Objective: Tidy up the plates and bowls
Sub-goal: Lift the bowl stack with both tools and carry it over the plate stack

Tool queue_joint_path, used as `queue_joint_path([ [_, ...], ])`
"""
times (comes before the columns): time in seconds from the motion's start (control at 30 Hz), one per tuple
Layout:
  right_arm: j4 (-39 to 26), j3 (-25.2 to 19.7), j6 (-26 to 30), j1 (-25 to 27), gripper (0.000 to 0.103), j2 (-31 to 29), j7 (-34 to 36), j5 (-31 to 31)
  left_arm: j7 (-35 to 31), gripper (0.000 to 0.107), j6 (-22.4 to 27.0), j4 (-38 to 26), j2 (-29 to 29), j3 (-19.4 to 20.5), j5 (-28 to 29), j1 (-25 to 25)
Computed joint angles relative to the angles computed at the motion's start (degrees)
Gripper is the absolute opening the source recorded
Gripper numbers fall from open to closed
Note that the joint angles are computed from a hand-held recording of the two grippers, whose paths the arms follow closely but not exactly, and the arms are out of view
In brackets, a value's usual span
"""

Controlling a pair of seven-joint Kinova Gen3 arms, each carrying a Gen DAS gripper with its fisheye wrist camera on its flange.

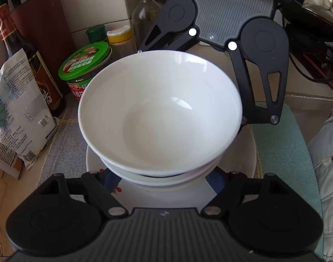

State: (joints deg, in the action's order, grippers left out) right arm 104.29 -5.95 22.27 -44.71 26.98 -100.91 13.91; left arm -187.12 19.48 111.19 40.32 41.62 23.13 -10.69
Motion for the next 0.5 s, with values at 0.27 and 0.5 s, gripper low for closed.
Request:
queue_joint_path([
  [0.27, -0.22, 0.38, 0.48, -0.62, 0.085, -0.05, -0.74, 0.24, -0.18, 0.081, 0.08, -0.11, 0.13, -0.08, 0.47, 0.05],
  [0.5, 0.69, 2.38, -0.4, -2.82, 0.087, -0.5, -3.76, 2.05, 0.12, 0.083, -1.5, 0.68, 0.5, 0.97, 0.67, -0.66],
])
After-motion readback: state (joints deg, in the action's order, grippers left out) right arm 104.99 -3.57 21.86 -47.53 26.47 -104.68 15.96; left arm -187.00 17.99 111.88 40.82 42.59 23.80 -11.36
